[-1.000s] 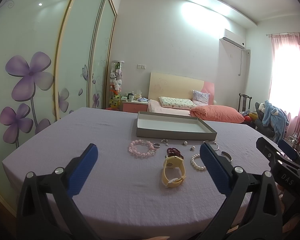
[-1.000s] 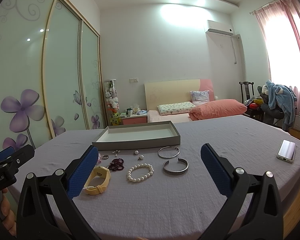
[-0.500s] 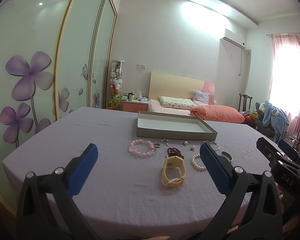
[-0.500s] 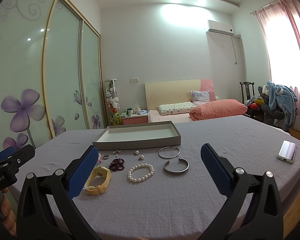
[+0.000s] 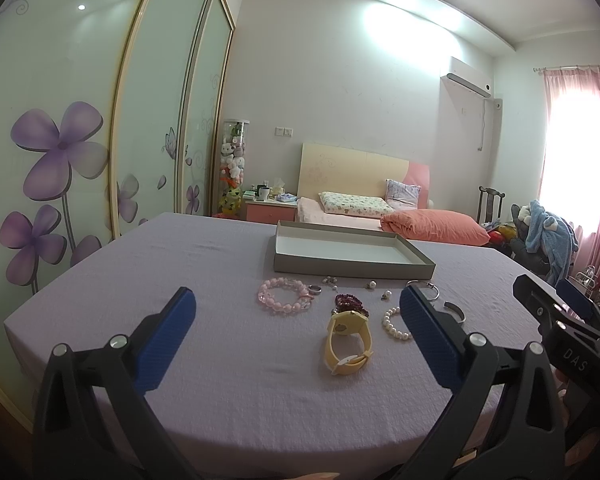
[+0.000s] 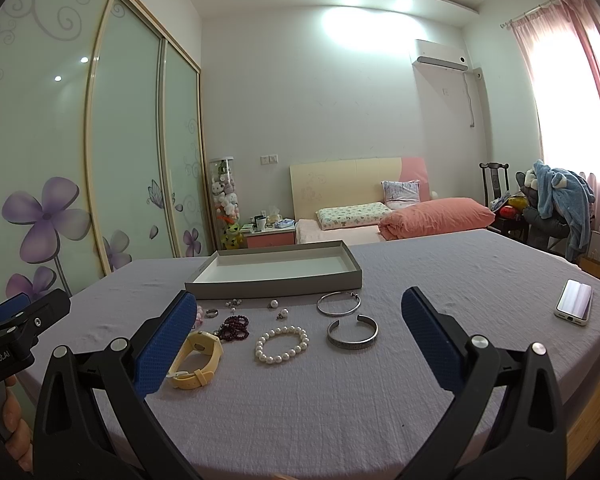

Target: Organize jewelry

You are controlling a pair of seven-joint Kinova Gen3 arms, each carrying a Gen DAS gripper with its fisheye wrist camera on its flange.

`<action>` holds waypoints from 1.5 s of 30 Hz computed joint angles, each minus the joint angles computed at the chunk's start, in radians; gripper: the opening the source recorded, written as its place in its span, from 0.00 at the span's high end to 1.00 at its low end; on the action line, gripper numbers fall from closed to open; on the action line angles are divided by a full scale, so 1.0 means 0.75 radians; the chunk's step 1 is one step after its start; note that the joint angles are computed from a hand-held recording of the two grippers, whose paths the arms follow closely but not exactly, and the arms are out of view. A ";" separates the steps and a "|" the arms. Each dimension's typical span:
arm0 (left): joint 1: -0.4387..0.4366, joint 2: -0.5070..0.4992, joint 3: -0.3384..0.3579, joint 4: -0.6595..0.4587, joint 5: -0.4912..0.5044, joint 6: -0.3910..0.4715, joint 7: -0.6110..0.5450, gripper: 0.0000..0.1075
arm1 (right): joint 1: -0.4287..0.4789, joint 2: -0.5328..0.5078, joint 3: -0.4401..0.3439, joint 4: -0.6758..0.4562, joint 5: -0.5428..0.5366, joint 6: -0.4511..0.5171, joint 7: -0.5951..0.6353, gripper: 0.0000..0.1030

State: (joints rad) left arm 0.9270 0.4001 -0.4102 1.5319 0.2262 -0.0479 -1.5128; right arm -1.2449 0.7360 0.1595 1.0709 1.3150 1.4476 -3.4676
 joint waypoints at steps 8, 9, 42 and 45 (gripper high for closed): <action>-0.044 0.020 0.037 -0.026 -0.020 0.030 0.024 0.08 | 0.015 -0.019 -0.018 0.010 -0.021 -0.004 0.001 0.02; -0.062 0.024 0.053 -0.035 -0.031 0.038 0.031 0.08 | 0.018 -0.018 -0.019 0.008 -0.025 -0.005 0.003 0.02; -0.559 0.301 0.668 -0.589 -0.356 0.582 0.161 0.08 | 0.533 -0.012 -0.097 -0.307 -0.887 -0.107 0.619 0.04; -0.554 0.325 0.665 -0.633 -0.357 0.616 0.157 0.08 | 0.574 -0.004 -0.096 -0.337 -0.973 -0.099 0.665 0.11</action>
